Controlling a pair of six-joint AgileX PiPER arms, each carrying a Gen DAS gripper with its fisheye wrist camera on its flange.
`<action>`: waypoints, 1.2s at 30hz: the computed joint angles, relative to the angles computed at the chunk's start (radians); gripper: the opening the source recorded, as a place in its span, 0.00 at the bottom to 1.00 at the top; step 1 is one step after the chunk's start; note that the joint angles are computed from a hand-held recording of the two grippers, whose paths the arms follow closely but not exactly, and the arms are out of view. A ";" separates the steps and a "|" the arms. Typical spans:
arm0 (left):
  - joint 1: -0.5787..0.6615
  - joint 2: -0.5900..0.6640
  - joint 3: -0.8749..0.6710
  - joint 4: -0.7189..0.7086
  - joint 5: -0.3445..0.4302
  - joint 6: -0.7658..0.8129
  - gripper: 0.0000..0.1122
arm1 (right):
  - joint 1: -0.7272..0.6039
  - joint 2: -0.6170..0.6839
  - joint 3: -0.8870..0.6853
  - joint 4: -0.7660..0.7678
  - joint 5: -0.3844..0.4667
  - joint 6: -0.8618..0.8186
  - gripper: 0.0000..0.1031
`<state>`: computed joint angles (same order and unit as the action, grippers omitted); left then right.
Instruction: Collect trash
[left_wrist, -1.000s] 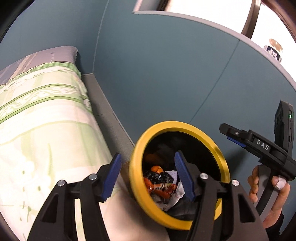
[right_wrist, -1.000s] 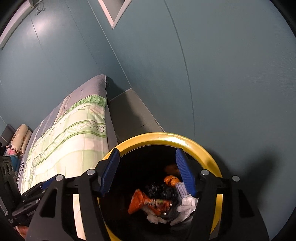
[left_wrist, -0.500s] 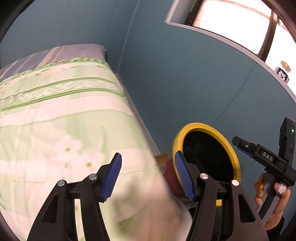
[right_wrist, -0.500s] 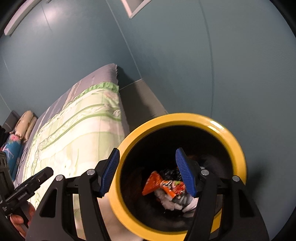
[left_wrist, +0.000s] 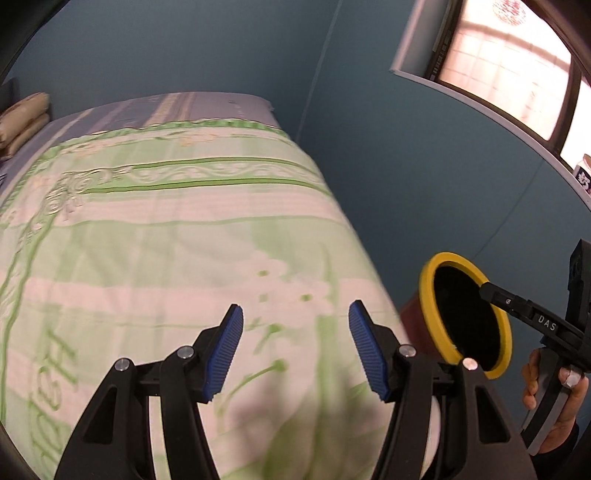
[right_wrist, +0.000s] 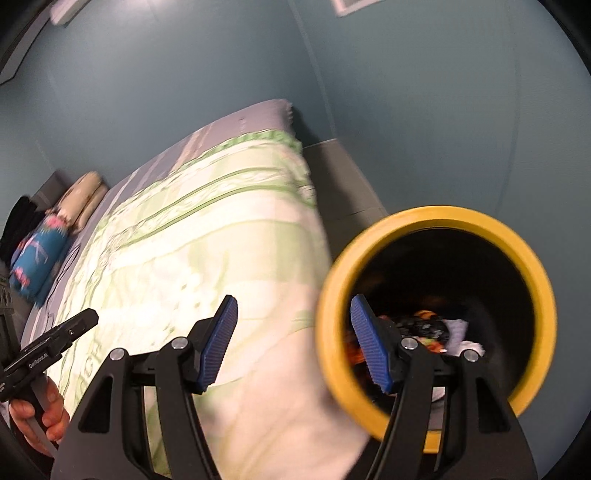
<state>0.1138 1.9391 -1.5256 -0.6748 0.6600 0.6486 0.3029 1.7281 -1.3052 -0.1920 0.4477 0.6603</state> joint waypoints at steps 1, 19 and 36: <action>0.013 -0.006 0.007 -0.002 0.000 0.001 0.50 | 0.017 0.007 -0.012 -0.005 0.006 0.004 0.59; 0.344 -0.306 0.340 -0.329 0.023 0.339 0.73 | 0.370 0.063 -0.243 -0.355 0.163 0.276 0.75; 0.434 -0.689 0.688 -0.760 -0.129 0.761 0.85 | 0.650 -0.098 -0.093 -1.027 0.399 0.898 0.92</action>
